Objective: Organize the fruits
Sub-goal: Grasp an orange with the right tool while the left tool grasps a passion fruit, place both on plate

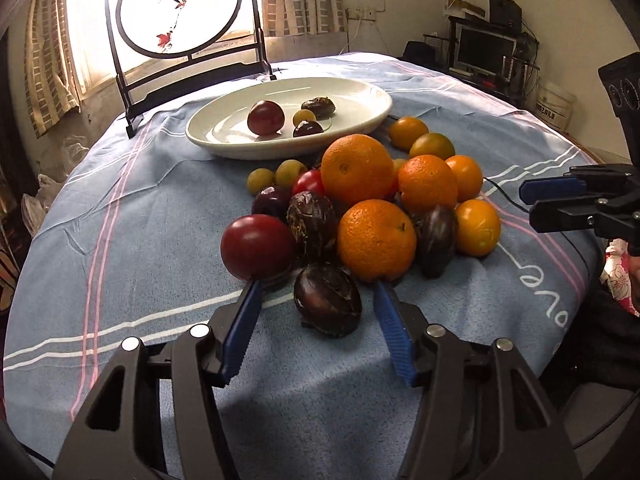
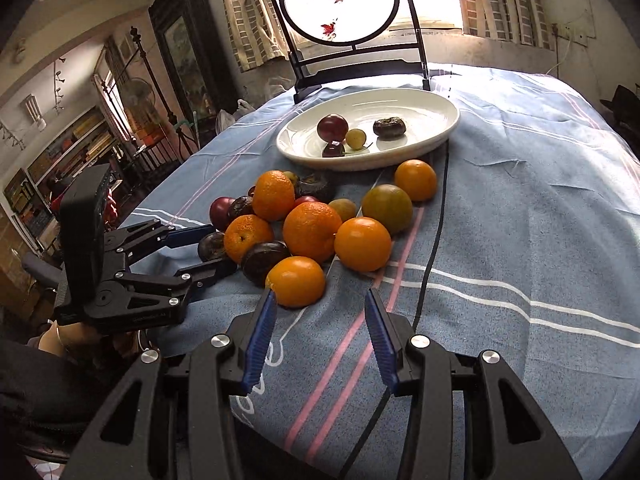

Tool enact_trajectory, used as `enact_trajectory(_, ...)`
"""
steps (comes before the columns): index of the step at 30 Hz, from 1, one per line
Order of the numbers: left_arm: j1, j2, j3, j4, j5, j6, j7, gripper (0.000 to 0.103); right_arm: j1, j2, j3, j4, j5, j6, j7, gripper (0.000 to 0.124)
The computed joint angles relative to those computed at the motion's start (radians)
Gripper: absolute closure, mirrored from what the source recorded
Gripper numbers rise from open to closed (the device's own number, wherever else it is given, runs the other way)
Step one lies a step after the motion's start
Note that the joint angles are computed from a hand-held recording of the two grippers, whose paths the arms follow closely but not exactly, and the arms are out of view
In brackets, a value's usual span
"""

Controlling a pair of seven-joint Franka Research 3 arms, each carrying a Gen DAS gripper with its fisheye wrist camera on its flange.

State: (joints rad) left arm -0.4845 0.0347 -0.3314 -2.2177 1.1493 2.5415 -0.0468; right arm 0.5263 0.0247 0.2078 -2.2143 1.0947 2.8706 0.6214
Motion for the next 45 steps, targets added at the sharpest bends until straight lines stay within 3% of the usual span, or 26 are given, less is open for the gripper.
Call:
enact_trajectory(2, 0.019, -0.013, 0.015, -0.025, -0.002, 0.106, -0.024, 0.066, 0.001, 0.003, 0.001, 0.002, -0.008, -0.006, 0.001, 0.078)
enact_trajectory(3, 0.019, -0.016, 0.012, -0.027, -0.001, 0.118, -0.023, 0.075, 0.002, 0.006, 0.001, 0.004, -0.014, -0.012, 0.002, 0.078)
enact_trajectory(5, 0.005, -0.022, -0.005, -0.022, 0.011, 0.069, -0.018, 0.075, 0.004, 0.011, 0.005, 0.009, -0.026, -0.023, -0.001, 0.078)
enact_trajectory(16, 0.031, -0.144, -0.044, -0.088, 0.078, 0.117, -0.14, 0.075, 0.028, 0.092, 0.033, 0.052, -0.237, 0.089, 0.118, 0.075)
enact_trajectory(19, 0.038, -0.148, -0.052, -0.087, 0.086, 0.119, -0.155, 0.075, 0.018, 0.12, 0.035, 0.07, -0.301, 0.079, 0.192, 0.076)
enact_trajectory(20, 0.039, -0.15, -0.055, -0.089, 0.09, 0.121, -0.164, 0.075, 0.0, 0.122, 0.054, 0.075, -0.255, 0.078, 0.156, 0.084)
enact_trajectory(26, 0.054, -0.171, -0.057, -0.104, 0.131, 0.146, -0.228, 0.075, -0.03, 0.072, 0.094, 0.05, -0.033, 0.1, -0.037, 0.085)
enact_trajectory(29, 0.069, -0.173, -0.05, -0.1, 0.149, 0.179, -0.246, 0.074, -0.029, 0.035, 0.074, 0.053, 0.156, 0.086, -0.184, 0.084)
enact_trajectory(31, 0.083, -0.164, -0.039, -0.084, 0.152, 0.202, -0.238, 0.074, -0.024, 0.029, 0.046, 0.074, 0.195, 0.088, -0.205, 0.084)
enact_trajectory(35, 0.122, -0.133, -0.003, -0.03, 0.13, 0.253, -0.181, 0.074, -0.033, 0.049, 0.005, 0.155, 0.141, 0.081, -0.137, 0.084)
enact_trajectory(39, 0.157, -0.073, 0.031, 0.053, 0.08, 0.28, -0.082, 0.074, -0.045, 0.122, -0.005, 0.279, -0.002, 0.067, -0.023, 0.084)
enact_trajectory(45, 0.185, 0.071, 0.087, 0.169, -0.176, 0.337, 0.175, 0.074, -0.035, 0.308, -0.031, 0.495, -0.308, 0.013, 0.259, 0.084)
